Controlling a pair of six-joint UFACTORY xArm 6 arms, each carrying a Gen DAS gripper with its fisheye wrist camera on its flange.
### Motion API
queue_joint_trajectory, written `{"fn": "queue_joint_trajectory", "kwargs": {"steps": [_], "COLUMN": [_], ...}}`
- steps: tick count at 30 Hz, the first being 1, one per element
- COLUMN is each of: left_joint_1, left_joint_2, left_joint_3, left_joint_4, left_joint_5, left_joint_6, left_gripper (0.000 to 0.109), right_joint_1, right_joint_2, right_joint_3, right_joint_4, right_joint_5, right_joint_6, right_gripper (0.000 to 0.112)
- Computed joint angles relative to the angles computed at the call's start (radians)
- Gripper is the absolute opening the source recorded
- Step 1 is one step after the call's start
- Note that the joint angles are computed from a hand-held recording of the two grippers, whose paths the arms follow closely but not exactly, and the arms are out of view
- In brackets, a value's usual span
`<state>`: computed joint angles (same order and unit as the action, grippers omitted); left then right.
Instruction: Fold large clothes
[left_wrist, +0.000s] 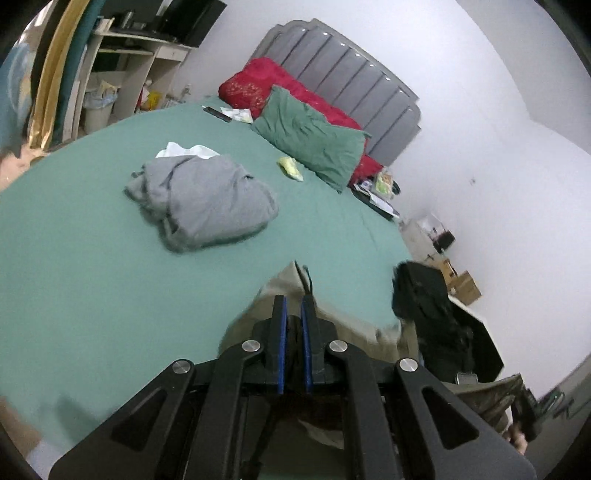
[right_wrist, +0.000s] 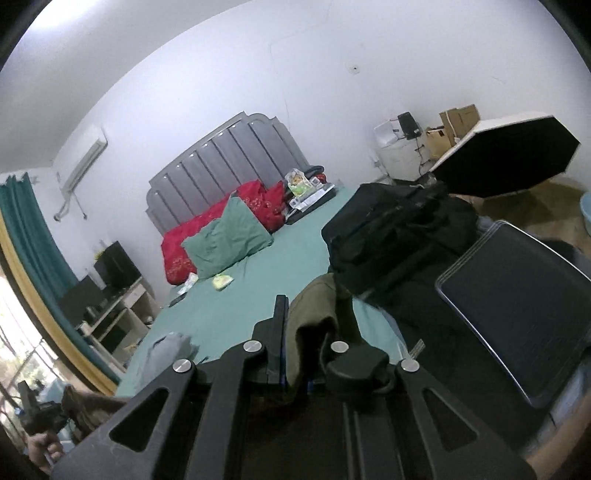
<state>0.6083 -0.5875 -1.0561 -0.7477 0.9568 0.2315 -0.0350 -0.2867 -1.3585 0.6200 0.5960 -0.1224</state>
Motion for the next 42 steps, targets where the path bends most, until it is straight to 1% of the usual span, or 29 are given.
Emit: {"fn": "queue_joint_trajectory", "kwargs": {"steps": [2,5,7,8,9,10,11,12,13,14,16,17,19,20,23,25,27,30,31,33,34,35,36,37,38,39,40,41,42], "left_joint_1": [-0.080,-0.162,-0.193,-0.198,-0.196,-0.185,-0.173,-0.164,-0.160,-0.158,-0.163,-0.168,-0.185,-0.199,-0.260,-0.289,-0.318,-0.349,-0.362,-0.402,-0.418,-0.428,-0.434,-0.435,-0.434,-0.439,-0.443,-0.449,-0.461], "left_joint_2": [0.132,0.312,0.415,0.456,0.513,0.569,0.593,0.608,0.593,0.565,0.506,0.483,0.452,0.442,0.445,0.465,0.487,0.528,0.540,0.595,0.631,0.650,0.667,0.674,0.683,0.692,0.688,0.677,0.658], "left_joint_3": [-0.081,-0.201,-0.253,-0.271,-0.308,-0.351,-0.364,-0.364,-0.331,-0.285,-0.205,-0.174,-0.132,-0.116,-0.102,-0.114,-0.142,-0.205,-0.221,-0.276,-0.310,-0.325,-0.332,-0.326,-0.324,-0.322,-0.309,-0.289,-0.260], "left_joint_4": [0.051,0.132,0.200,0.216,0.249,0.247,0.217,0.195,0.184,0.176,0.176,0.178,0.191,0.206,0.284,0.315,0.350,0.317,0.318,0.387,0.436,0.461,0.464,0.443,0.419,0.434,0.439,0.449,0.497], "left_joint_5": [-0.097,-0.205,-0.316,-0.351,-0.354,-0.318,-0.291,-0.274,-0.285,-0.295,-0.270,-0.241,-0.170,-0.136,-0.100,-0.106,-0.123,-0.115,-0.107,-0.072,-0.037,-0.015,-0.004,-0.008,-0.002,-0.002,-0.021,-0.056,-0.121], "left_joint_6": [-0.047,-0.105,-0.141,-0.142,-0.167,-0.183,-0.177,-0.176,-0.164,-0.129,-0.038,0.007,0.084,0.121,0.219,0.248,0.247,0.327,0.350,0.340,0.318,0.302,0.298,0.311,0.324,0.298,0.290,0.290,0.259], "left_gripper": [0.008,0.007,0.007,0.008,0.009,0.024,0.055,0.065,0.067,0.067,0.067,0.067,0.067,0.067,0.067,0.067,0.067,0.067,0.067,0.068,0.068,0.067,0.065,0.041,0.002,0.000,0.000,0.000,0.000], "right_joint_1": [0.025,0.051,0.055,0.058,0.059,0.060,0.058,0.061,0.059,0.057,0.057,0.061,0.060,0.056,0.044,0.037,0.029,0.034,0.041,0.053,0.063,0.072,0.078,0.081,0.084,0.085,0.087,0.089,0.093], "right_joint_2": [0.128,0.310,0.436,0.511,0.581,0.672,0.753,0.814,0.837,0.824,0.712,0.643,0.522,0.471,0.380,0.353,0.371,0.436,0.481,0.602,0.677,0.733,0.762,0.801,0.851,0.880,0.899,0.905,0.896], "right_joint_3": [-0.107,-0.274,-0.390,-0.457,-0.522,-0.620,-0.716,-0.769,-0.781,-0.752,-0.575,-0.473,-0.322,-0.267,-0.161,-0.117,-0.132,-0.230,-0.298,-0.484,-0.589,-0.666,-0.700,-0.748,-0.810,-0.847,-0.864,-0.864,-0.844], "right_joint_4": [-0.028,-0.133,-0.219,-0.254,-0.270,-0.271,-0.268,-0.293,-0.300,-0.301,-0.266,-0.266,-0.254,-0.209,-0.236,-0.211,-0.195,-0.040,-0.037,-0.094,-0.130,-0.153,-0.155,-0.144,-0.155,-0.162,-0.168,-0.167,-0.174], "right_joint_5": [-0.025,-0.049,-0.039,-0.026,0.005,0.069,0.142,0.180,0.202,0.196,0.079,0.012,-0.058,-0.057,-0.021,-0.003,0.020,0.098,0.154,0.331,0.424,0.479,0.495,0.528,0.558,0.576,0.571,0.552,0.508], "right_joint_6": [0.032,0.111,0.165,0.189,0.188,0.163,0.137,0.140,0.155,0.179,0.142,0.118,0.077,0.016,-0.059,-0.125,-0.183,-0.406,-0.455,-0.447,-0.427,-0.421,-0.433,-0.445,-0.430,-0.411,-0.394,-0.392,-0.389], "right_gripper": [0.007,0.007,0.007,0.008,0.009,0.012,0.025,0.035,0.057,0.075,0.094,0.096,0.096,0.096,0.096,0.096,0.096,0.096,0.096,0.096,0.095,0.090,0.083,0.061,0.028,0.009,0.000,0.000,0.000]}}
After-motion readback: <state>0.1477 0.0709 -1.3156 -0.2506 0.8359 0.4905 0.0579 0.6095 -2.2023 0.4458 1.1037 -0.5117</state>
